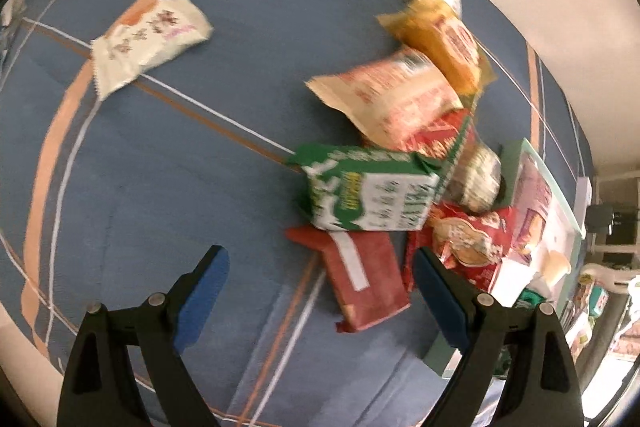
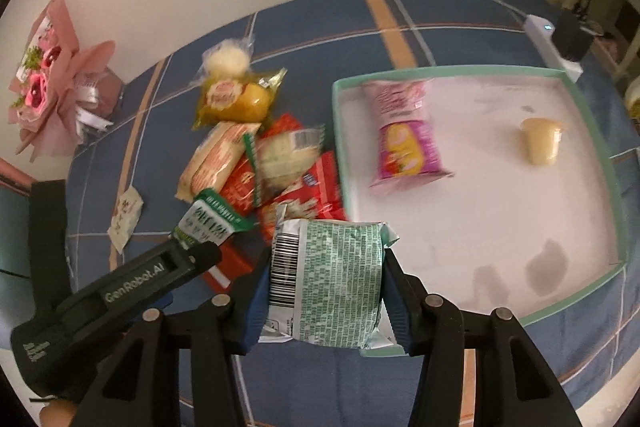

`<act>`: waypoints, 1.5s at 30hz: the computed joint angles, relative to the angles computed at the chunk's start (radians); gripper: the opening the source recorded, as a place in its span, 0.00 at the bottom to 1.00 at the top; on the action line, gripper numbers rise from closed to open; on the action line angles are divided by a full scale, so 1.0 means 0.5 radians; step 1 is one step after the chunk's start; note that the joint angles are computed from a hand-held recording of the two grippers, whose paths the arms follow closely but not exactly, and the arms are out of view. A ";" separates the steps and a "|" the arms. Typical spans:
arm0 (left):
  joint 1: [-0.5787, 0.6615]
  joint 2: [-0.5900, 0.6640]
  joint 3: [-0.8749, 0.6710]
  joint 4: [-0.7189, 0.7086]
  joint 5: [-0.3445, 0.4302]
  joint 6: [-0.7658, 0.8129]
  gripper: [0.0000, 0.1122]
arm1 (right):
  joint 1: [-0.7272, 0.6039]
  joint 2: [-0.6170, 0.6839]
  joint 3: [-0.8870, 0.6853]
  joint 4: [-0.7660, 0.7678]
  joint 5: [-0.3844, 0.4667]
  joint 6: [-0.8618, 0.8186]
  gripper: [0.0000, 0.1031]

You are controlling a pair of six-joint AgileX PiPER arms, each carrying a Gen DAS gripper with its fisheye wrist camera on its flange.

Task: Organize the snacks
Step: 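Grasp the red pack with the left tool, then carry the red pack with the left tool while the right tool carries the green pack into the tray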

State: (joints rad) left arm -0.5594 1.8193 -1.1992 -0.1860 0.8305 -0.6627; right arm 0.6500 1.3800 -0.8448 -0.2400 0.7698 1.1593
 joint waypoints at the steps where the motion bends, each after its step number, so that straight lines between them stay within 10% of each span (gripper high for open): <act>1: -0.027 0.023 -0.027 0.016 0.008 -0.016 0.82 | -0.021 -0.020 0.018 0.005 0.002 -0.009 0.52; 21: -0.405 0.334 -0.562 0.259 0.294 -0.377 0.37 | -0.119 -0.011 0.078 0.075 -0.048 -0.056 0.52; 45: -0.604 -0.016 -0.551 0.216 0.191 -0.298 0.36 | -0.550 -0.346 0.355 0.028 0.103 -0.055 0.52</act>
State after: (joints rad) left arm -0.8616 1.8112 -1.4747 -0.0777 0.9263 -0.8118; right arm 0.3751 1.2068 -0.6675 -0.2262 0.8211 1.1319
